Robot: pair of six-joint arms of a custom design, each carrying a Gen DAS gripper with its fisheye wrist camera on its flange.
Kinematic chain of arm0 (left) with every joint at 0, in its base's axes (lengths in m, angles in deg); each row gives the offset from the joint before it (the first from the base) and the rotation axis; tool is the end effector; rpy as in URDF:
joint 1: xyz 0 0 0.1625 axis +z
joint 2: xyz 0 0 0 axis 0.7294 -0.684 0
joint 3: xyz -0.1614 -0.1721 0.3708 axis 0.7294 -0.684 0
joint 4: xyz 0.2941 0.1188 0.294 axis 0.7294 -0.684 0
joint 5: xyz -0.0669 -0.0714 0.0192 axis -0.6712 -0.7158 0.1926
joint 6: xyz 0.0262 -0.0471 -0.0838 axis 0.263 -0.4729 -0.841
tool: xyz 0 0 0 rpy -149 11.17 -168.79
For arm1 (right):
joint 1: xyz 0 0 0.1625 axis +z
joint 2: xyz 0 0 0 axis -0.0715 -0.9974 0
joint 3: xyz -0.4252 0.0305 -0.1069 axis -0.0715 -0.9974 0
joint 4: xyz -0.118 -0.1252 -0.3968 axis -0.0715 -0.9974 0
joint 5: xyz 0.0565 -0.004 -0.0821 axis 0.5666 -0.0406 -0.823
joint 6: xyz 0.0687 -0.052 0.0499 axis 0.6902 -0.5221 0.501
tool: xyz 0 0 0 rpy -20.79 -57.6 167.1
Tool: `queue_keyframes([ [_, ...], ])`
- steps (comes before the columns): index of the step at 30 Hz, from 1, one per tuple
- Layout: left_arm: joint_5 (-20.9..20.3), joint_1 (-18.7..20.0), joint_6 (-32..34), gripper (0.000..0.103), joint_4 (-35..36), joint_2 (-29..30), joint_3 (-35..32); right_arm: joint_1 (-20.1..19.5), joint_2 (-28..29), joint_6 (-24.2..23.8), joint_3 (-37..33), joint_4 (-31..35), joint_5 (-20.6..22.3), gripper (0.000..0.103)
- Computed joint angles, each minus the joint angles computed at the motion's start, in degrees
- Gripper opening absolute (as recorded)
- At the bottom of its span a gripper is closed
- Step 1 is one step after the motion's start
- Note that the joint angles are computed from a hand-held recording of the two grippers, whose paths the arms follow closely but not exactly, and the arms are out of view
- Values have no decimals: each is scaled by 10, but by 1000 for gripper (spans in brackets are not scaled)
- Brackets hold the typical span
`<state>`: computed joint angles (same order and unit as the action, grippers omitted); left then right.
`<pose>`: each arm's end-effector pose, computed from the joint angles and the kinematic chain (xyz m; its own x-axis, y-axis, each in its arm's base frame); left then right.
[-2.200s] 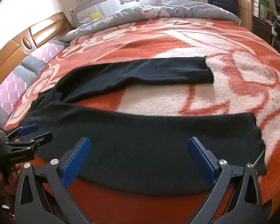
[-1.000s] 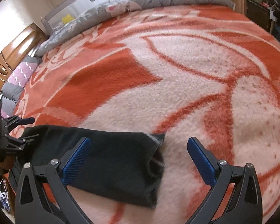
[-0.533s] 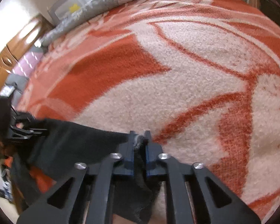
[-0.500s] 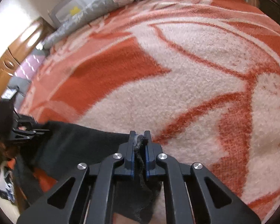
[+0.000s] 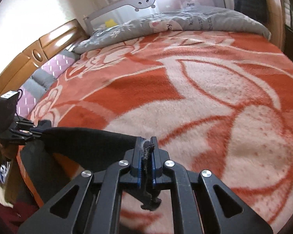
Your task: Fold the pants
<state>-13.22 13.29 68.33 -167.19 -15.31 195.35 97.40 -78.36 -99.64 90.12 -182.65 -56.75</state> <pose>-0.1140 -0.5273 0.1904 -0.5992 0.7514 -0.2763 0.7502 0.6475 0.1338 0.1055 -0.3429 0.1595 -0.8556 0.1067 0.5065 -0.2699 0.7430 -0.6125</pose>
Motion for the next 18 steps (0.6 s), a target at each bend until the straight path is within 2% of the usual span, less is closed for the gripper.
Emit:
queue_keyframes([
  [6,-10,-19,-19,5,-22,-32,73,18,25,-21,43,-42,-37,8],
  [11,-14,-30,-31,5,-29,-69,112,62,49,-31,67,-77,-73,8],
  [18,-21,-37,-39,5,-25,-108,154,99,105,-15,97,-95,-122,8],
])
